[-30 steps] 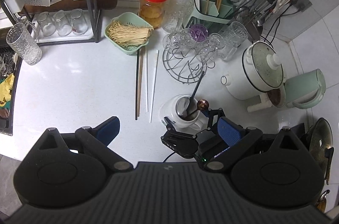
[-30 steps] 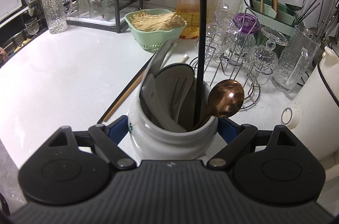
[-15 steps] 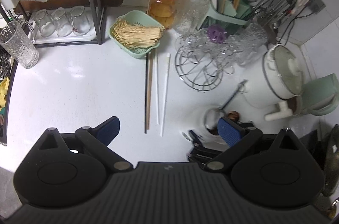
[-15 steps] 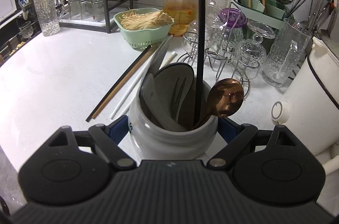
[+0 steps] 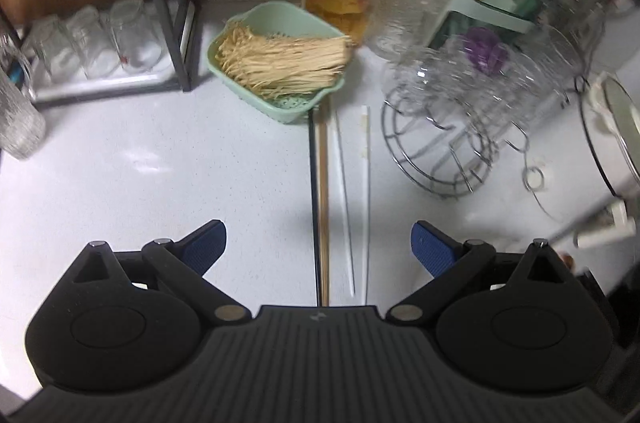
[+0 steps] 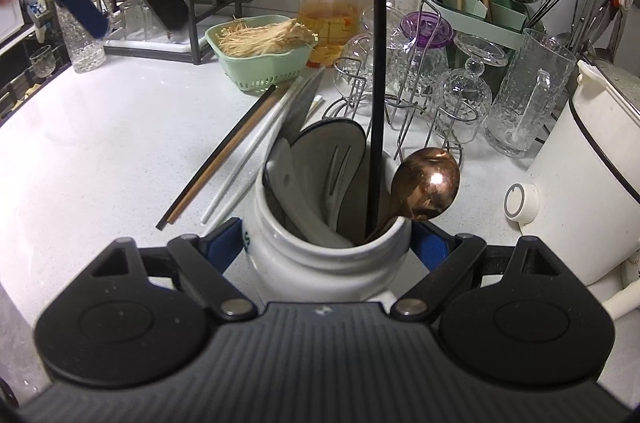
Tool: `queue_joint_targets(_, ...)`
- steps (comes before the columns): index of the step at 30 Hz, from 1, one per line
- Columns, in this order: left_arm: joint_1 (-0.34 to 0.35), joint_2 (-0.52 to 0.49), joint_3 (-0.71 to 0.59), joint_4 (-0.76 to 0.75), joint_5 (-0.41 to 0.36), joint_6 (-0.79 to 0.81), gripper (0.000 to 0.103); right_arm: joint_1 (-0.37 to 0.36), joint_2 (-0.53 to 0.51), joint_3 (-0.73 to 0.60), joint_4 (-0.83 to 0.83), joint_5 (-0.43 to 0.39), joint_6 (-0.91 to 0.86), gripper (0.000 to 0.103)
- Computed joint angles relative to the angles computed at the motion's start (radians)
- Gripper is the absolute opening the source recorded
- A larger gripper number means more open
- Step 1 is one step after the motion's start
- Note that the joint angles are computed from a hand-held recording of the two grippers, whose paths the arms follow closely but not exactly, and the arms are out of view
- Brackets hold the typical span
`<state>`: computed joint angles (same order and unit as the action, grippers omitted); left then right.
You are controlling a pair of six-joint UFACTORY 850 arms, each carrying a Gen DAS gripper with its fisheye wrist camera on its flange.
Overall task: Organize utensils
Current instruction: 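Move the left tool back over the chopsticks on the counter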
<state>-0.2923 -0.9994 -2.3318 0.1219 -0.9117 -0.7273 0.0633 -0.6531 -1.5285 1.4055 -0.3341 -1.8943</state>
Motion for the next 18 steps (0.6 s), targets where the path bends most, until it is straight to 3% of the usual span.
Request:
queue_joint_targets(8,0.017,-0.130,-0.101,0.074,0.023,-0.019,0.099,0.000,0.001,0.001,0.005,0.002,-0.004,0.091)
queue_joint_targets(11,0.022,-0.161,-0.116,0.092,0.058,-0.047,0.090,-0.002,0.001,0.004,0.023,-0.002,-0.026,0.091)
queue_joint_targets(15,0.048,-0.202,-0.144,-0.028,0.097,-0.052,0.060,-0.005,0.003,0.014,0.080,-0.010,-0.095,0.091)
queue_joint_targets(18,0.053,-0.260,-0.219,-0.052,0.083,-0.054,0.039,-0.009,0.002,0.016,0.096,-0.023,-0.120,0.091)
